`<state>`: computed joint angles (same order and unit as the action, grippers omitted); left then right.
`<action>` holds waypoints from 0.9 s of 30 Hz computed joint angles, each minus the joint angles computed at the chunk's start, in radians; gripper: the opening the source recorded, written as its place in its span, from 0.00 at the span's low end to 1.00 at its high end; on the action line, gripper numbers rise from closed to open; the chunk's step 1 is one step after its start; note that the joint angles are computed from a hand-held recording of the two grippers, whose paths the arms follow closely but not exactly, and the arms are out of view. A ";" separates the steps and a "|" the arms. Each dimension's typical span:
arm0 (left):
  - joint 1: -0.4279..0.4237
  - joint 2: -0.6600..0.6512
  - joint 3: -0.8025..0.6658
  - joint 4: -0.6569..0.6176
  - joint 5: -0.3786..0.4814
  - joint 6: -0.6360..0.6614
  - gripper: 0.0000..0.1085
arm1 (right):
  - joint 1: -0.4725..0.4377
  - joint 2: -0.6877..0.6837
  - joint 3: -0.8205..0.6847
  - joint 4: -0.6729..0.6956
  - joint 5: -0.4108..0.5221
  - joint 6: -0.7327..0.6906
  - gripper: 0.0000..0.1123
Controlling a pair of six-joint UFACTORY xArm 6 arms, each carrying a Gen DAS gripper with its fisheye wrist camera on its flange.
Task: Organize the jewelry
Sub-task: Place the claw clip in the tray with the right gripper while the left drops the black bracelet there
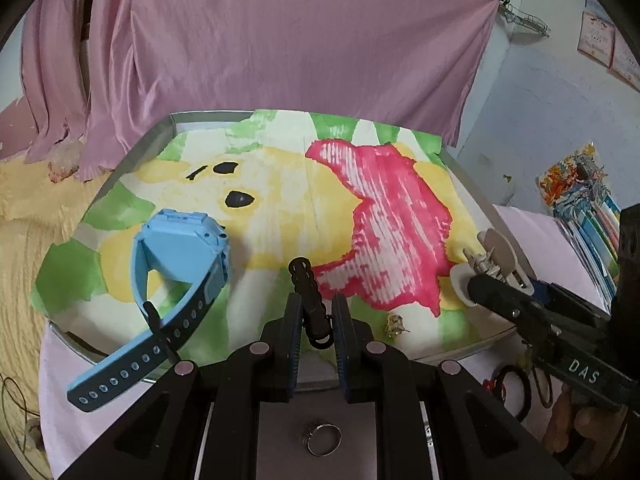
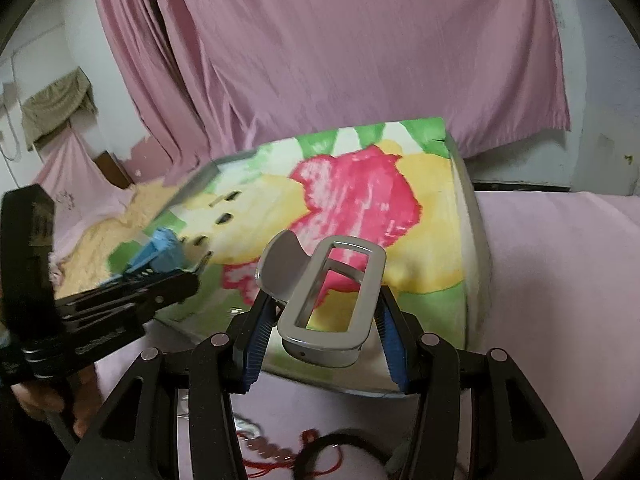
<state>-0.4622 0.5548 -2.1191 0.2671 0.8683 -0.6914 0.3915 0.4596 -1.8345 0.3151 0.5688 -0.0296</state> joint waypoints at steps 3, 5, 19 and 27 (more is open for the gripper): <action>0.002 -0.019 0.033 -0.007 -0.029 -0.007 0.13 | -0.003 0.020 -0.029 -0.023 0.018 0.023 0.41; 0.002 -0.029 0.050 -0.013 -0.039 -0.006 0.13 | -0.003 0.023 -0.034 -0.046 0.023 0.037 0.41; -0.017 -0.182 0.280 0.143 -0.199 -0.192 0.58 | -0.002 -0.094 0.133 -0.087 -0.102 0.043 0.49; -0.044 -0.368 0.521 0.492 -0.326 -0.554 0.86 | 0.008 -0.306 0.436 -0.178 -0.385 0.094 0.68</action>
